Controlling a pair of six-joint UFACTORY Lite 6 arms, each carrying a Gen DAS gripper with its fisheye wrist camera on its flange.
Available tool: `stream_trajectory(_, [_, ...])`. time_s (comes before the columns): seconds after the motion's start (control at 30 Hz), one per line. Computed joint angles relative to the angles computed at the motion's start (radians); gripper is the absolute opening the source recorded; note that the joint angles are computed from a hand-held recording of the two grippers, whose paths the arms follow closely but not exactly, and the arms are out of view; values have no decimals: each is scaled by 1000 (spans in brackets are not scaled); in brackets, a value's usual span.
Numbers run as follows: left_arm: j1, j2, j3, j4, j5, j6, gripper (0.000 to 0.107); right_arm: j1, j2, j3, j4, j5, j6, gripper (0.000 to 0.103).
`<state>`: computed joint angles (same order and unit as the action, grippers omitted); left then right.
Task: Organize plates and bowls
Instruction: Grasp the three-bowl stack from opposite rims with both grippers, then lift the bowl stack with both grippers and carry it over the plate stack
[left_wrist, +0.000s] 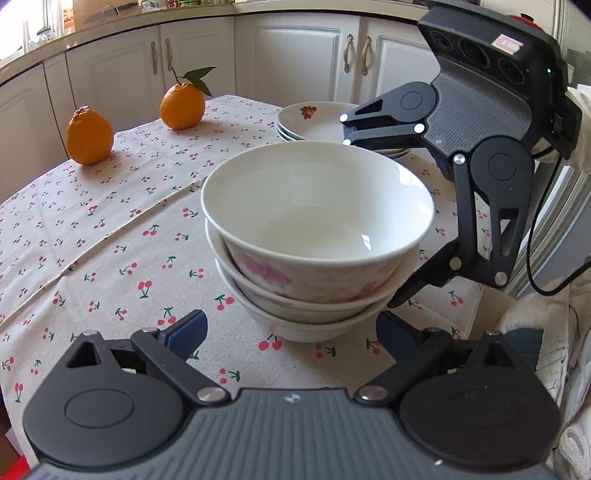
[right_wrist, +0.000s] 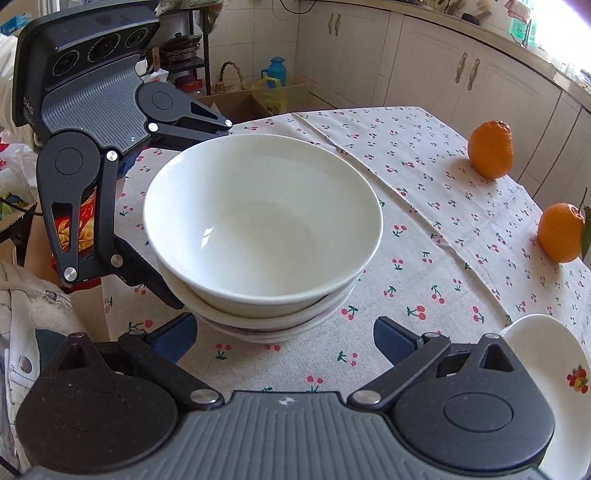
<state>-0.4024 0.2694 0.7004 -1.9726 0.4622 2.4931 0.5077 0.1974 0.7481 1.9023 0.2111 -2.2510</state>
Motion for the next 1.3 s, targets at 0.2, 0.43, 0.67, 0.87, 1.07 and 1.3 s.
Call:
stream_trajectory(0.2, [3, 25, 24, 41, 9, 22, 95, 18, 21, 30, -74, -12, 37, 103])
stream_trajectory(0.43, [17, 24, 29, 105, 25, 34, 91, 14, 28, 62, -286, -9, 200, 102])
stream_trajectory(0.67, [47, 37, 58, 196, 48, -18, 86, 12, 34, 100, -519, 2, 418, 98])
stream_trajectory(0.87, [65, 40, 70, 259, 81, -55, 85, 4, 33, 105, -580, 30, 466, 93])
stream_trajectory(1.07, [65, 53, 98, 315, 84, -94, 84, -6, 47, 119, -586, 46, 469, 91])
stream_trajectory(1.3, [66, 92, 151, 389, 99, -152, 83, -7, 45, 117, -588, 52, 472, 91])
